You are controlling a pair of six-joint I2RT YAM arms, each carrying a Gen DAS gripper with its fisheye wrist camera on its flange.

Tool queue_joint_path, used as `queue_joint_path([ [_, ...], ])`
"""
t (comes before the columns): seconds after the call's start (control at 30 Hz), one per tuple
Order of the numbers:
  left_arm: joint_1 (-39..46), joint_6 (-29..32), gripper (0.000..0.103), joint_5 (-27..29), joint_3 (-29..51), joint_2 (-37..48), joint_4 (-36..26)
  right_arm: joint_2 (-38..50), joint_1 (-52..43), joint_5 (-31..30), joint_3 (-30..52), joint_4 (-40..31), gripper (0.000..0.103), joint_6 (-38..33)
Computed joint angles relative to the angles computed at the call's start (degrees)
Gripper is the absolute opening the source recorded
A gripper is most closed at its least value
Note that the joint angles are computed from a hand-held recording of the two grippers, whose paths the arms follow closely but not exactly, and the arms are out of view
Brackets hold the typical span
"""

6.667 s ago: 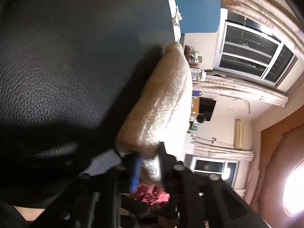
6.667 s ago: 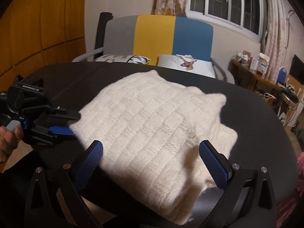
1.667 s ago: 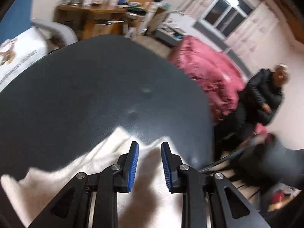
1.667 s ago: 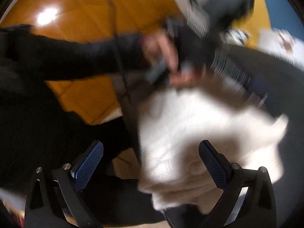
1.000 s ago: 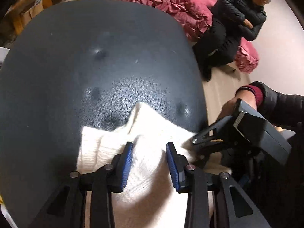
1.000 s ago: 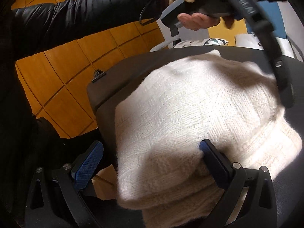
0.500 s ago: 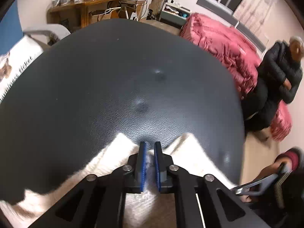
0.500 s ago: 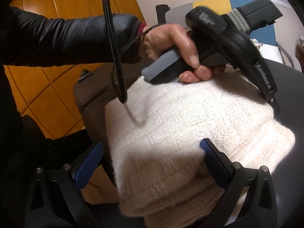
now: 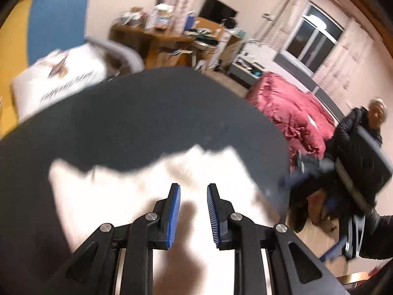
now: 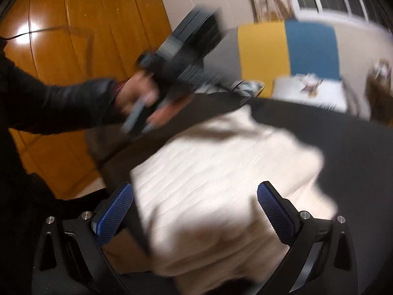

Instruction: Fold clothes

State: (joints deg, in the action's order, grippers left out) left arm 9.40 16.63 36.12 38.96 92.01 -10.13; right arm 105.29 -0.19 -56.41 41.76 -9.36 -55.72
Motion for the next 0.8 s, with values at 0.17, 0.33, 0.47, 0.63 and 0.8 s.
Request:
queue_joint_path([
  [0.17, -3.1, -6.7, 0.022, -4.0, -10.1, 2.8, 18.5, 17.4, 6.5, 10.6, 14.2, 0.4, 0.103, 10.4],
  [0.33, -0.8, -5.6, 0.023, -1.2, -10.0, -3.7, 15.5, 17.4, 6.3, 12.6, 15.0, -1.8, 0.103, 8.4],
  [0.47, 4.4, -6.7, 0.023, -1.1, -8.2, -4.5, 16.1, 10.5, 5.7, 11.5, 14.7, -3.4, 0.103, 7.2],
  [0.63, 4.5, -9.6, 0.023, -10.5, 0.9, 8.7, 10.1, 15.6, 10.5, 10.2, 24.2, -4.3, 0.103, 9.1],
  [0.8, 6.6, -8.7, 0.023, -8.0, -2.5, 11.1, 16.0, 28.7, 10.2, 14.5, 32.1, -8.6, 0.102, 9.3],
])
